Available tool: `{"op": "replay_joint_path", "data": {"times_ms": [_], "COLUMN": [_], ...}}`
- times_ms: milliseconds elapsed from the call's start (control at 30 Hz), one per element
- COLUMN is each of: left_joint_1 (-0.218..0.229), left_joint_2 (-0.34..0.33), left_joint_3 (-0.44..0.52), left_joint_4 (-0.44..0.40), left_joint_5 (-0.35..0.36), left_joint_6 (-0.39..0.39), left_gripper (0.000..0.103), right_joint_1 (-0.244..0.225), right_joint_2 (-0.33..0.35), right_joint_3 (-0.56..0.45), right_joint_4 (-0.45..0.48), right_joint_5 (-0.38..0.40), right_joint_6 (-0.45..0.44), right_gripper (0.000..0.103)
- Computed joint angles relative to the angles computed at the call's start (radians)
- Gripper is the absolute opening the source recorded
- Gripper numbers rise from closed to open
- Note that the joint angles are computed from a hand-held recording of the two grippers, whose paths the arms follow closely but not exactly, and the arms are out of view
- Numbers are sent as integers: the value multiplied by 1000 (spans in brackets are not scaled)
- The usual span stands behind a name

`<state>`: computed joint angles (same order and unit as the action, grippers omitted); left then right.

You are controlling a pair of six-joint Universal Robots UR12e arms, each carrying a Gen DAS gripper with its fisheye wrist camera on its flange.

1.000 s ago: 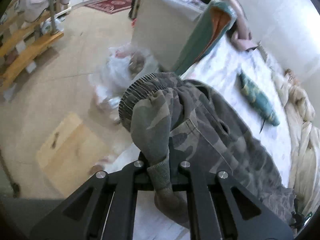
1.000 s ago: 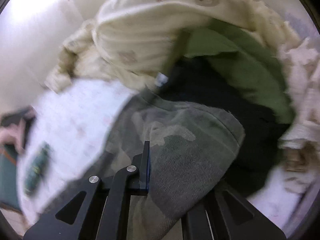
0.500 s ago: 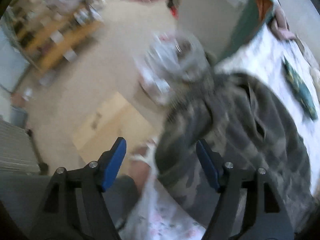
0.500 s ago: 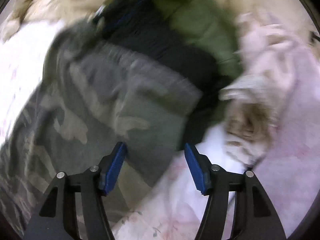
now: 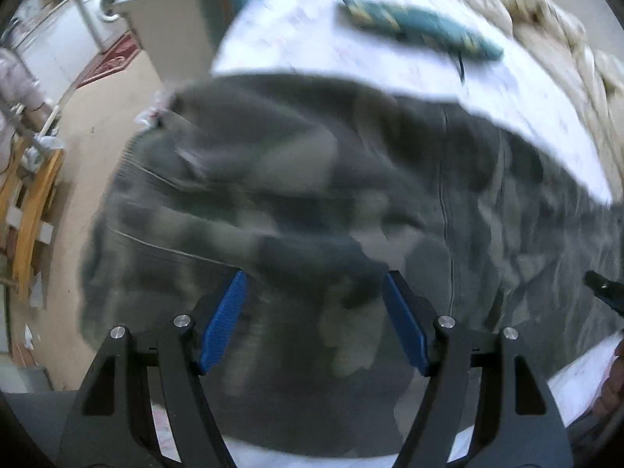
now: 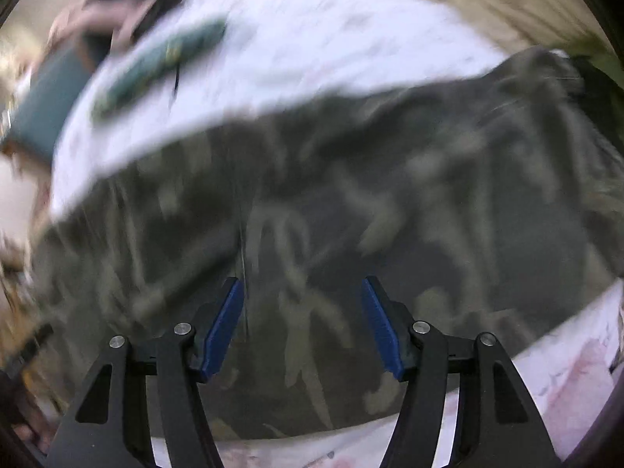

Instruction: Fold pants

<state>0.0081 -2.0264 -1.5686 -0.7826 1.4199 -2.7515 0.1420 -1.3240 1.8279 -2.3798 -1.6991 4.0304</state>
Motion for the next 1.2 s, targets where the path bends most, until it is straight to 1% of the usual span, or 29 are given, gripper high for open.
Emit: {"op": "replay_joint_path", "data": {"times_ms": [33,67,100,133,167,200,267,300,333,400,500,533,567,600,633,667,700,733,800,867,933,967,1000,1100,1133,1167,1200], "left_joint_1": [-11,-22,-27,-26,-23,-24,-26,-20,-18,7,62,80,102,117,121,139,129,142,153,160,163,163,161,157,157,159,158], "left_joint_2": [-3,-13,-26,-37,-35,-33,-21,-7,4,53,124,148,177,196,205,230,228,247,260,276,281,283,281,276,271,265,250], "left_joint_3": [-14,-23,-23,-21,-32,-33,-30,-33,-41,-97,-152,-179,-214,-237,-241,-274,-276,-301,-323,-345,-354,-358,-357,-353,-341,-329,-303], "left_joint_4": [31,59,57,43,59,63,47,38,58,169,225,267,333,361,388,440,475,503,536,565,587,592,593,583,553,523,476], "left_joint_5": [41,98,134,147,138,143,156,139,122,67,-92,-137,-199,-230,-257,-310,-326,-370,-418,-443,-450,-449,-444,-428,-421,-410,-370], "left_joint_6": [17,43,62,85,97,103,92,77,62,36,19,12,11,20,18,14,-2,7,16,33,30,27,26,25,28,25,5], "left_gripper": [69,69,70,72,73,73,73,73,73,73,73,73,73,73,73,74,76,80,85,94,99,99,99,99,99,99,99], "right_joint_1": [6,10,12,13,15,18,23,26,29,34,76,95,120,134,156,171,186,211,244,263,284,295,301,309,310,308,301], "right_joint_2": [15,29,38,46,47,49,51,47,38,14,-30,-46,-63,-71,-73,-65,-66,-68,-69,-65,-58,-49,-43,-43,-40,-41,-42], "right_joint_3": [-5,-13,-18,-17,-5,-5,-17,-16,-9,9,29,35,44,50,42,32,31,27,19,32,36,34,29,30,25,19,13], "right_joint_4": [22,65,105,120,101,96,122,122,101,36,-81,-124,-177,-201,-216,-251,-275,-283,-278,-316,-338,-348,-343,-349,-336,-312,-302], "right_joint_5": [8,12,5,-2,-6,-15,-28,-31,-38,-58,-152,-189,-226,-249,-292,-315,-335,-369,-423,-446,-480,-510,-525,-523,-530,-519,-487], "right_joint_6": [-25,-47,-61,-69,-75,-82,-99,-99,-93,-80,-101,-111,-121,-124,-120,-132,-144,-151,-150,-145,-144,-152,-147,-125,-119,-114,-118], "right_gripper": [64,64,65,66,67,67,68,68,68,68,68,71,79,84,89,89,90,91,94,97,97,97,97,97,97,97,97]}}
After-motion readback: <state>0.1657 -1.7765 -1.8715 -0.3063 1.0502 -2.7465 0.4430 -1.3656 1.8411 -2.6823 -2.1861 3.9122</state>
